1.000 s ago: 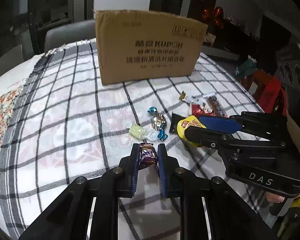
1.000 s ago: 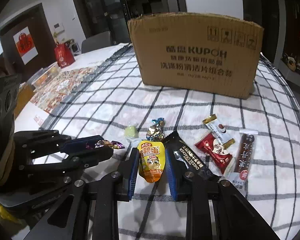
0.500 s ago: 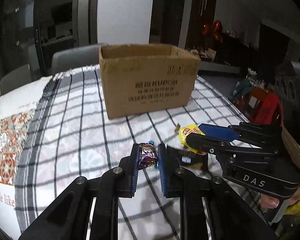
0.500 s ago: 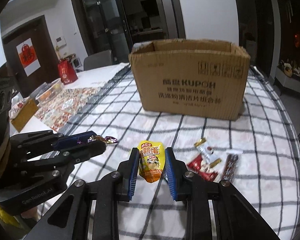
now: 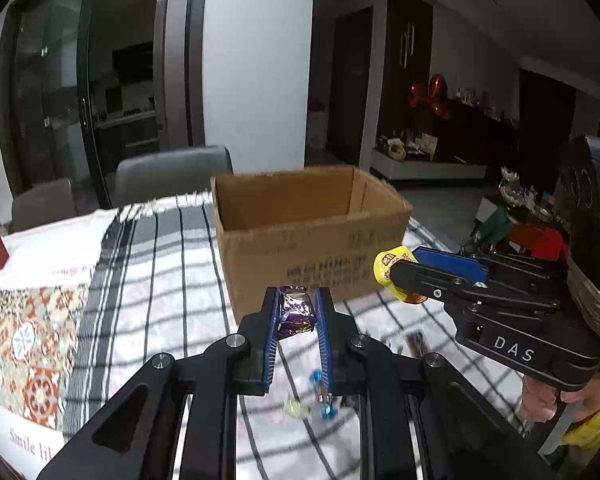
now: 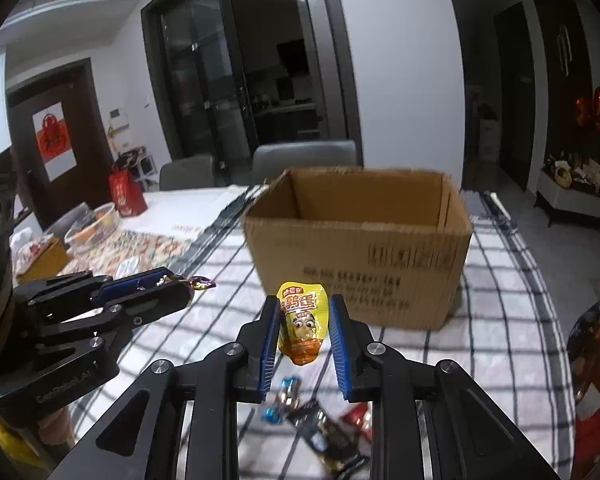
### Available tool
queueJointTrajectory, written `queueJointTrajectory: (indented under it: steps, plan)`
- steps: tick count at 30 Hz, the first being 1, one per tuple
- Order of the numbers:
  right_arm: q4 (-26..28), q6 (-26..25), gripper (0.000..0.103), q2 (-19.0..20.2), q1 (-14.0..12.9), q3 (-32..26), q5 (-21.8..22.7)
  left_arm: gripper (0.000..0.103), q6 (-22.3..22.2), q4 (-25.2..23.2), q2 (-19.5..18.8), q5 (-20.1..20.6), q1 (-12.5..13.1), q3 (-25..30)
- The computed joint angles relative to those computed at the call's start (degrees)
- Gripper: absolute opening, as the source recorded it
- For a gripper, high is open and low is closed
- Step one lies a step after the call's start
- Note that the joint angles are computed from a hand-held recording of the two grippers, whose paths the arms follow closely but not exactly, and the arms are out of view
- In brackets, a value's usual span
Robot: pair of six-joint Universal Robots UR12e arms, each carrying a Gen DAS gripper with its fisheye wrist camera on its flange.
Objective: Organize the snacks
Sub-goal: 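Carry both snacks over the box and open both grippers to drop them inside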
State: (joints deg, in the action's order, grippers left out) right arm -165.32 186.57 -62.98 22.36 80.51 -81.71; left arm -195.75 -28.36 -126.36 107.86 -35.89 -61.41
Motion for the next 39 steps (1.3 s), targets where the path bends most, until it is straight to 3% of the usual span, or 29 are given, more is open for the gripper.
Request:
queueJointTrajectory:
  steps: [1, 2, 3, 13, 29, 31, 32, 33, 39]
  plan:
    - [-0.06, 0.17, 0.025, 0.27, -0.08, -0.65, -0.28, 0.019, 0.12, -0.10, -0.29, -0.04, 0.12, 0.70]
    - [-0.15, 0.26, 0.009, 0.47, -0.16, -1.12, -0.37, 0.019, 0.28, -0.07, -0.57, 0.05, 0.21, 1.33]
    - [0.23, 0.32, 0.007, 0.74, -0.32, -1.83, 0.01, 0.019, 0.46, 0.06, -0.89, 0.11, 0.30, 2.00]
    - [0.54, 0.33, 0.007, 3.06, -1.10, -6.96, -1.16, 0.019, 2.50, -2.64, -5.70, -1.39, 1.62, 11.95]
    - [3.69, 0.04, 0.007, 5.42, -2.41, -11.73, -2.66, 0.020, 5.17, -14.08, -16.32, -2.53, 2.90, 31.82]
    - [4.19, 0.38, 0.007, 5.63, -2.54, -12.00, -2.67, 0.031, 5.52, -15.79, -17.72, -0.93, 2.75, 34.37]
    - [4.45, 0.54, 0.007, 5.70, -2.58, -12.09, -2.78, 0.045, 5.55, -16.23, -17.99, -0.50, 2.69, 34.91]
    - [4.68, 0.66, 0.007, 5.75, -2.66, -12.16, -2.63, 0.051, 5.48, -15.91, -17.85, -0.46, 2.63, 34.66]
    - [6.05, 1.16, 0.008, 5.24, -2.88, -11.60, -1.56, 0.051, 3.65, -15.82, -15.30, 1.18, 2.09, 30.67]
